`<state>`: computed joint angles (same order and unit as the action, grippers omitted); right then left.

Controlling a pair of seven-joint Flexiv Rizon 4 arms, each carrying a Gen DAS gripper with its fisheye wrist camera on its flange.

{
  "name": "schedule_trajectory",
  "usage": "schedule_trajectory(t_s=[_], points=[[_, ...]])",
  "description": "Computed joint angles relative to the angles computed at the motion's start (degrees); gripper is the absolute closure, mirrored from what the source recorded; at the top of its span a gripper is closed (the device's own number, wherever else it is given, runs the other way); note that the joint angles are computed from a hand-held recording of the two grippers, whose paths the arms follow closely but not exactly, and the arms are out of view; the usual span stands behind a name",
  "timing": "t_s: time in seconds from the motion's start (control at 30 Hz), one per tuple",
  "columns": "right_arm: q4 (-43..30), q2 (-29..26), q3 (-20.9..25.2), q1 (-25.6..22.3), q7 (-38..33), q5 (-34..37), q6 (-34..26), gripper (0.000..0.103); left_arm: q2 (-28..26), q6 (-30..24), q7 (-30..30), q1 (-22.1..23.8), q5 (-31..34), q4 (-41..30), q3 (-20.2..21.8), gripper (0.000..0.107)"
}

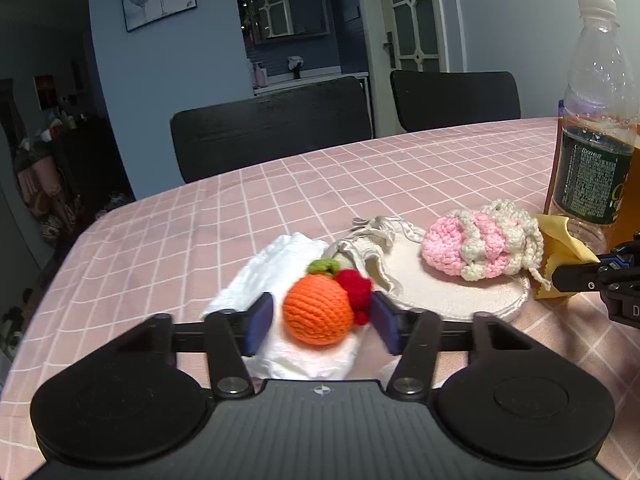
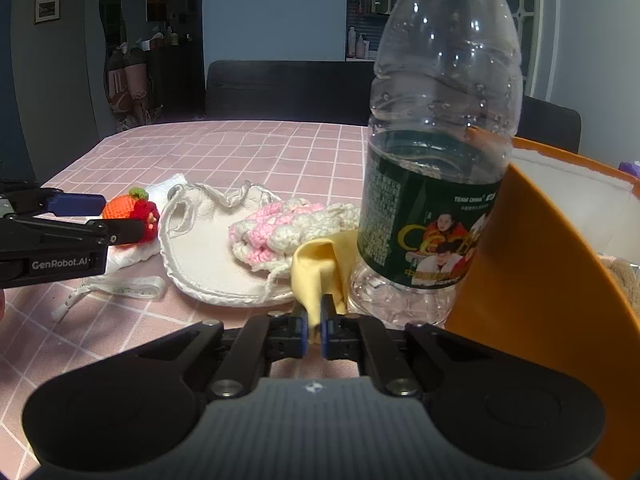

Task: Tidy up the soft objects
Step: 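Move both tools back toward the crocheted fruit and yellow cloth, then grasp the crocheted orange fruit with left tool while right tool grasps yellow cloth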

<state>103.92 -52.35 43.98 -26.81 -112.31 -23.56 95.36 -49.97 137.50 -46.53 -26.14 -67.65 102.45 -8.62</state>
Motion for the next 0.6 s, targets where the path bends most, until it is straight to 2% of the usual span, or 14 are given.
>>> schedule_trajectory(t_s=[0.1, 0.13, 0.3, 0.33, 0.37, 0.4, 0.6], points=[[0.8, 0.2, 0.7, -0.9, -0.6, -0.4, 1.0, 0.102, 0.0, 0.8, -0.5, -0.3, -0.2, 0.0, -0.2, 0.06], [1.1, 0.2, 1.4, -1.7, -0.7, -0.8, 1.2, 0.102, 0.1, 1.3, -0.6, -0.5, -0.4, 0.0, -0.2, 0.07], [3.4, 0.0, 5.5, -6.3, -1.0, -3.7, 2.3, 0.102, 2.2, 3.6, -2.5, -1.2, -1.0, 2.5, -1.1, 0.072], [4.0, -0.1, 6.7, -7.6, -1.0, -4.6, 2.1, 0.102, 2.7, 4.2, -2.7, -1.6, -1.7, 3.0, -1.3, 0.079], [4.5, -0.4, 8.1, -9.1, -1.1, -5.4, 1.7, 0.102, 3.5, 4.5, -4.0, -1.7, -1.1, 4.3, -1.6, 0.097], [5.1, -0.7, 9.9, -11.1, -1.4, -6.2, 0.9, 0.102, 4.6, 4.3, -5.0, -1.8, -0.6, 5.5, -2.0, 0.104], [8.0, -4.6, 22.3, -22.9, -6.5, -5.8, -10.1, 0.102, 7.6, 5.4, -10.0, -4.9, 0.5, 11.2, -2.4, 0.106]])
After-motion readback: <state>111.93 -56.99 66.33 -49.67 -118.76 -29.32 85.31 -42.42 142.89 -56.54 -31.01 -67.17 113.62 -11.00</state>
